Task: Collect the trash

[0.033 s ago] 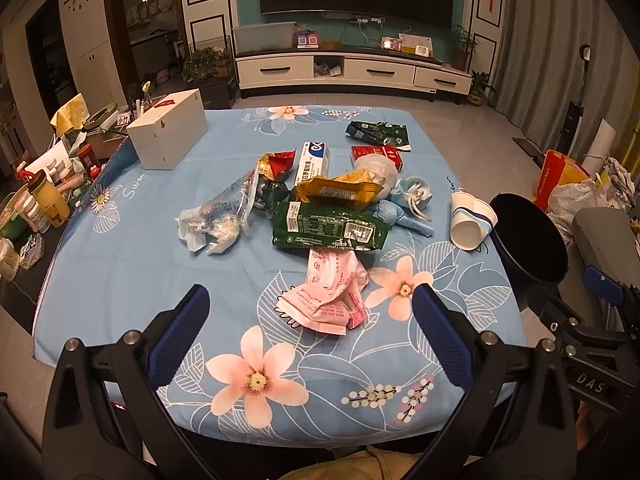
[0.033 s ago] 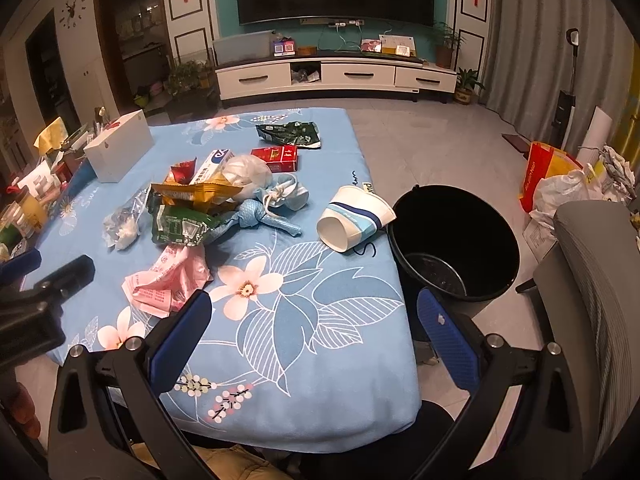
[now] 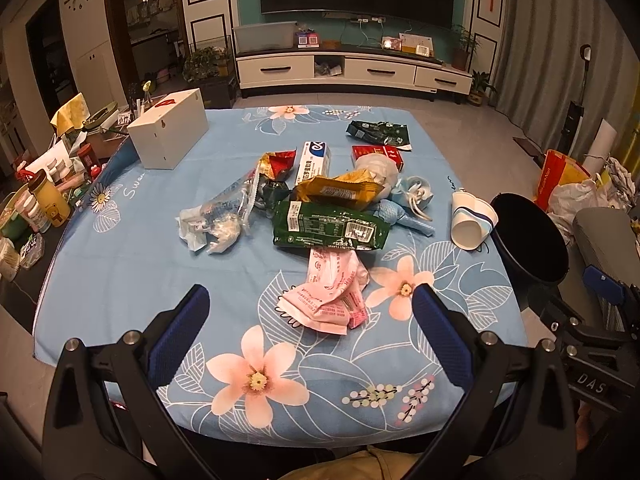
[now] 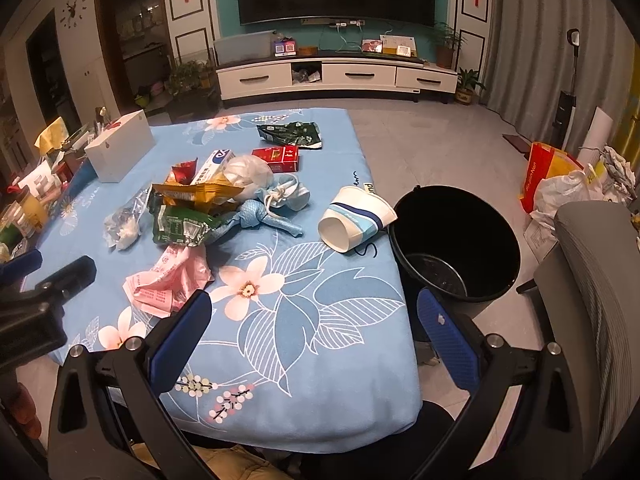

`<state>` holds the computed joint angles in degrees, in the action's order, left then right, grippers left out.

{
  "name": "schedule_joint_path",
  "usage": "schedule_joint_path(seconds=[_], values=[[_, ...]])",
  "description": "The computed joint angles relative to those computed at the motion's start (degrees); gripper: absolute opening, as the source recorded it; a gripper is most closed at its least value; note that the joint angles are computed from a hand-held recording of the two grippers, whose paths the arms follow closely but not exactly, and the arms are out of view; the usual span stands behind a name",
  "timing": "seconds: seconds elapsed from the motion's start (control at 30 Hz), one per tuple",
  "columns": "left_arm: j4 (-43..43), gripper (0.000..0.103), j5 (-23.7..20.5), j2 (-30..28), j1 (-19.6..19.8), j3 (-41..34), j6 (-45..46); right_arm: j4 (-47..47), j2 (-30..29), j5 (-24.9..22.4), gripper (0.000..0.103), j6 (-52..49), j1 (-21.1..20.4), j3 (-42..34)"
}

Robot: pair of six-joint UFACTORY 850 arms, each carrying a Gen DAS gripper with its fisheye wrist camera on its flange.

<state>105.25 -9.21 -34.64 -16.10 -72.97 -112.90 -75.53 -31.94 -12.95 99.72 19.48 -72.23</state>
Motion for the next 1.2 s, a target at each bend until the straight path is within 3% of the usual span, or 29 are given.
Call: schedule_joint_path(seconds=[0.13,0.6,0.87,1.2], values=[[-4.4,0.101,0.1,0.6,-0.4,0.3,4.3,-0.4,0.0,0.0,0.100,0.1,0.2,-0.2],[-5.0,0.101,-0.7,0.8,-0.3,1.2,4.9,2.9,-0.3,0.1,0.100,-3.7,0.9,-1.1],[4.1,0.101,-2.2,2.0,-0.7,3.9,-5.0,5.0,-0.4,0.0,0.100,-6.5,1.4,-1.4],[6.6,0.101,-1.1,1.9,-0.2,4.2,-8.1,8.2,-1.0,-1.4,0.100,-10.2,2.1,-2.5]])
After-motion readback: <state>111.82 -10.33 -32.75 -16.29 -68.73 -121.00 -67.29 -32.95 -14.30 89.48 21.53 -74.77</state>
